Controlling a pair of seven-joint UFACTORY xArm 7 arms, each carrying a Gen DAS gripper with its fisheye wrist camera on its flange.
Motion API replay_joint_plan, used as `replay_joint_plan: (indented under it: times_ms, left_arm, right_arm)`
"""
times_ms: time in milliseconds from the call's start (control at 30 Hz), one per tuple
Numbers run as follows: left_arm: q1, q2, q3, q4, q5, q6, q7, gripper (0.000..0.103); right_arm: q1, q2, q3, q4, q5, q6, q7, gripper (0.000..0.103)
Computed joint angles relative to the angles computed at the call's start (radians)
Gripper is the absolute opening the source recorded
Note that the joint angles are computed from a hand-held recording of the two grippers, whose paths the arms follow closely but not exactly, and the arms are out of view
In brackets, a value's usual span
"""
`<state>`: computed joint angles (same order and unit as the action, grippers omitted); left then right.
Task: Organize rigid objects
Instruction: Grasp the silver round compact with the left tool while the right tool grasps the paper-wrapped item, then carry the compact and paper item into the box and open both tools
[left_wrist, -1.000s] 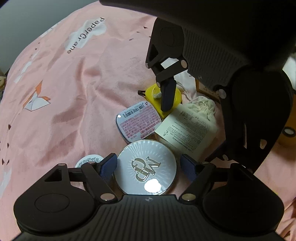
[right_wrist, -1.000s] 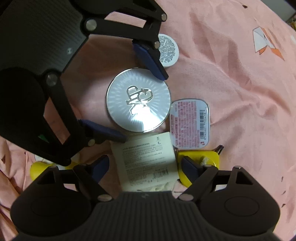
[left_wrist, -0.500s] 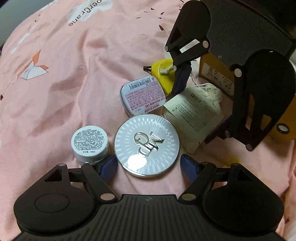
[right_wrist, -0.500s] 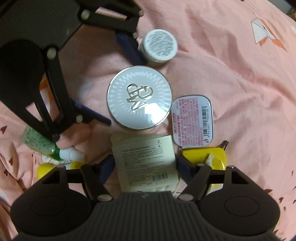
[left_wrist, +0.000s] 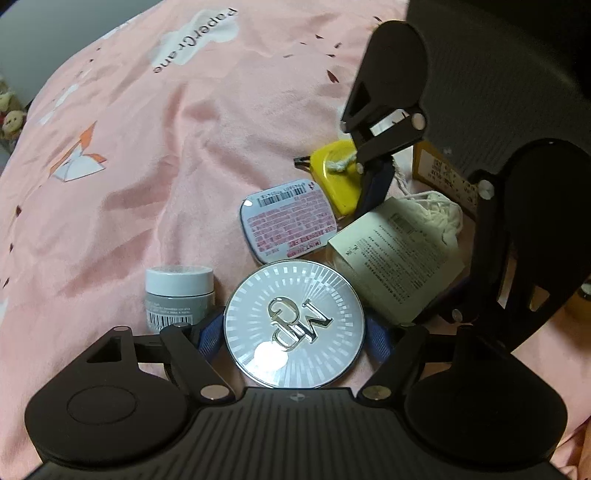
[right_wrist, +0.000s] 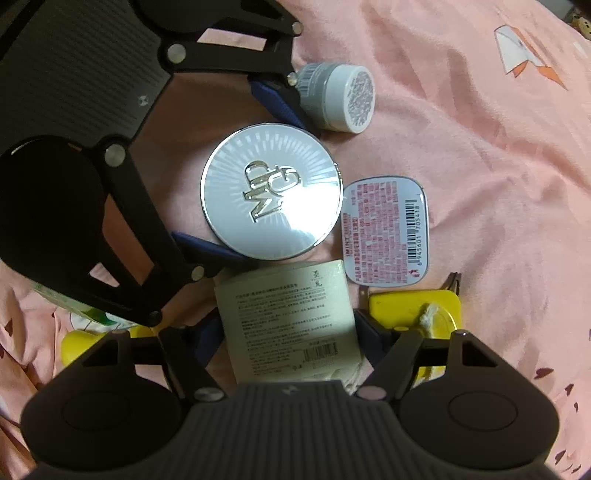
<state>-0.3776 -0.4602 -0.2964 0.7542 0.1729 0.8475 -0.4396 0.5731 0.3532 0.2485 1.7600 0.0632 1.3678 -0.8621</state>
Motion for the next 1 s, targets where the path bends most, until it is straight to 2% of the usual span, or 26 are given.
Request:
replay_joint_plan:
  times_ms: [300,567,800,1000]
  left_arm:
    - [0.011,-0.108,-0.034,0.015,0.017,0.071,-0.099,0.087]
    - [0.025,-0.188,-0.086,0.104,0.032,0.142,-0.145,0.087]
    - [0.018,-0.103,-0.152,0.232,0.071,0.095,-0.144,0.087]
    - [-0.031,0.042,-0.157,0.319,0.075,0.008,-0.115,0.087]
  right_arm:
    - [-0.030,-0.128,0.010,-0.119,0.069,-0.084,-0.008,0.072]
    - [-0.057,-0.276,0.008,-0.157,0.131,-0.098,-0.041,0.072]
    - [-0.121,-0.417,-0.039,-0.192,0.162,-0.043,-0.092,0.073]
    - [-0.189,-0.514,-0.083,-0.296,0.112,0.010,-0.135,0.073]
